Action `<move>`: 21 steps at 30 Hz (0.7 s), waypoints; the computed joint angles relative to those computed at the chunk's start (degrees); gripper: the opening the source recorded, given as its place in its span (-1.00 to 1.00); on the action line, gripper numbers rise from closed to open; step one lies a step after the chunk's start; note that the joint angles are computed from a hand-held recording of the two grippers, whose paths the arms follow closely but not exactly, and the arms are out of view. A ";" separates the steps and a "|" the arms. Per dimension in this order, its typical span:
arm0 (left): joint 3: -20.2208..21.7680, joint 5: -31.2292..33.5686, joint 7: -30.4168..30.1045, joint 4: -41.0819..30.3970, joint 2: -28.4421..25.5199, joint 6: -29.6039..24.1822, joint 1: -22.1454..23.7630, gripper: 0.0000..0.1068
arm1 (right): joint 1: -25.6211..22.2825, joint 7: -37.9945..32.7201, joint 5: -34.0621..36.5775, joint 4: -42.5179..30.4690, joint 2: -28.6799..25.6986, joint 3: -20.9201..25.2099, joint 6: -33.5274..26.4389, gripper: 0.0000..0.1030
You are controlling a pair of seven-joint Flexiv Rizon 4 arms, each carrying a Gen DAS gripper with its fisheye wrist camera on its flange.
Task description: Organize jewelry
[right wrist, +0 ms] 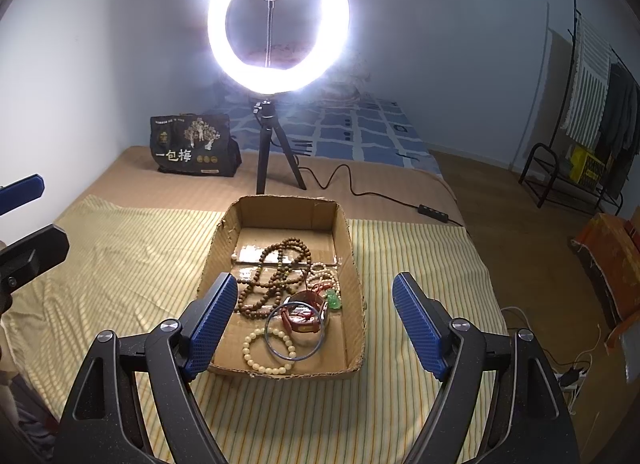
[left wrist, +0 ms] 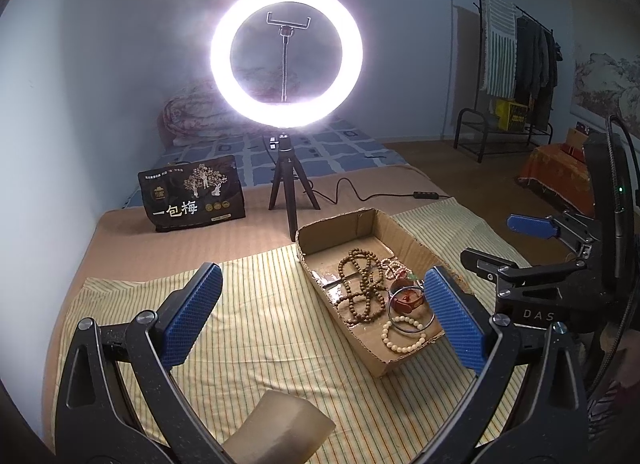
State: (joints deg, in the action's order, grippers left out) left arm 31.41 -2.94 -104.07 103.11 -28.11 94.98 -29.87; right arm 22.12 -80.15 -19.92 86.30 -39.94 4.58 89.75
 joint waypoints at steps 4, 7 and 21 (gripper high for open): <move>0.87 0.24 -0.40 -0.18 -0.21 -0.20 -0.62 0.92 | 0.17 0.07 0.04 0.02 0.04 -0.20 -0.07 0.55; 0.93 0.56 -0.45 -0.49 -0.27 -1.12 -0.66 0.92 | -0.02 -0.12 0.08 -0.01 0.02 0.08 -0.11 0.55; 4.99 5.91 -5.78 -2.35 -1.18 -2.75 -3.25 0.93 | 0.02 -0.33 0.14 0.36 0.12 -0.04 0.09 0.55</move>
